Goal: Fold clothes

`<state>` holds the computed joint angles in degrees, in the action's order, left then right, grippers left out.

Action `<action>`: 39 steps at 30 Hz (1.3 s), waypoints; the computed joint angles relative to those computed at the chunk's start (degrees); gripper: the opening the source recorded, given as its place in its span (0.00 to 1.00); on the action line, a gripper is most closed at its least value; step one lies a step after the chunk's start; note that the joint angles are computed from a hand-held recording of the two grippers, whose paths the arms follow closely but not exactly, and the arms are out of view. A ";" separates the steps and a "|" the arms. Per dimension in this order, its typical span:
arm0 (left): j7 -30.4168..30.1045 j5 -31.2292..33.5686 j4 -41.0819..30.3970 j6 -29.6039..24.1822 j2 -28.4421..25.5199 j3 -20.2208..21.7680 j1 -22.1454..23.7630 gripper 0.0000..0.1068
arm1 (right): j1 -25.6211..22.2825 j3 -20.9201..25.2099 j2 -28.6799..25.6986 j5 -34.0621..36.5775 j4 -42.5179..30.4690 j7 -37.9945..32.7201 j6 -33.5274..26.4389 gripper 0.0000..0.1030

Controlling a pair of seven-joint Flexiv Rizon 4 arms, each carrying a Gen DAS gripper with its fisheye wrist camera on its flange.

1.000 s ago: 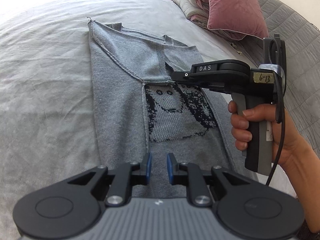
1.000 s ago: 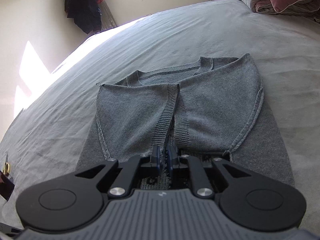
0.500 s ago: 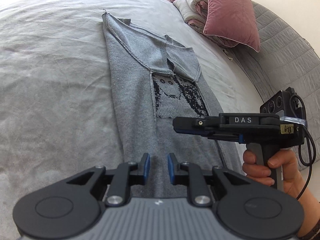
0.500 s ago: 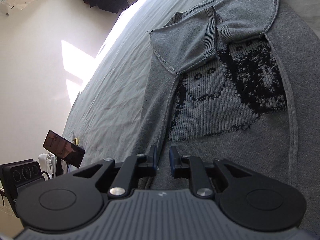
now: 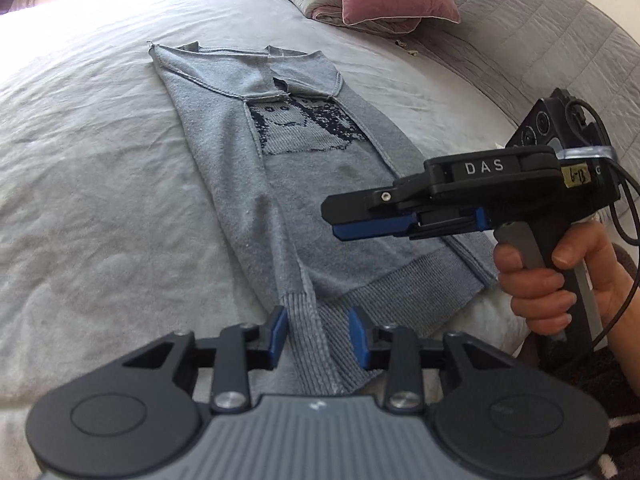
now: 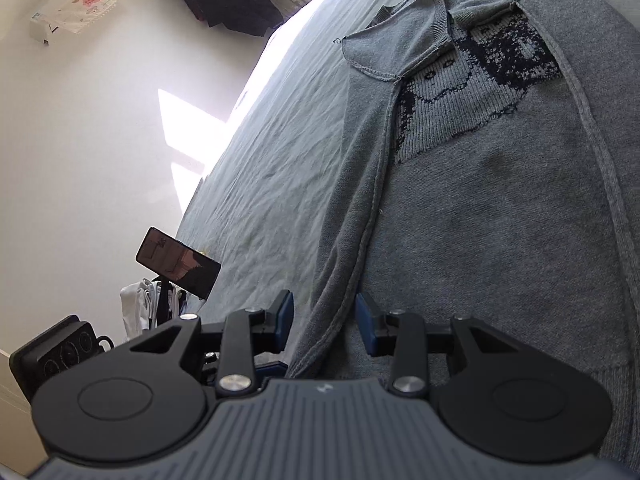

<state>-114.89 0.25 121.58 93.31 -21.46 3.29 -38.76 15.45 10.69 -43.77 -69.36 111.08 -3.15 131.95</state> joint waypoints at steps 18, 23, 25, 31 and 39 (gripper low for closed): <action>-9.00 5.23 3.42 7.44 2.63 1.40 0.17 0.07 | 12.36 1.02 3.73 35.74 11.74 -47.33 2.67 0.33; -5.30 2.51 4.18 9.36 2.08 -5.45 5.60 0.06 | 4.71 7.17 0.78 24.91 9.75 -42.05 -0.02 0.23; -3.69 1.05 3.74 8.48 1.74 -5.50 5.12 0.06 | 1.87 8.59 -0.62 20.03 9.13 -38.11 0.09 0.22; 0.46 -2.05 4.37 9.90 0.37 -13.79 11.61 0.06 | -7.60 9.45 -4.07 -0.31 5.61 -17.44 4.07 0.21; 4.92 -6.15 1.94 7.73 -1.79 -15.07 10.84 0.07 | -7.25 5.69 -2.68 7.43 8.08 -12.07 12.06 0.47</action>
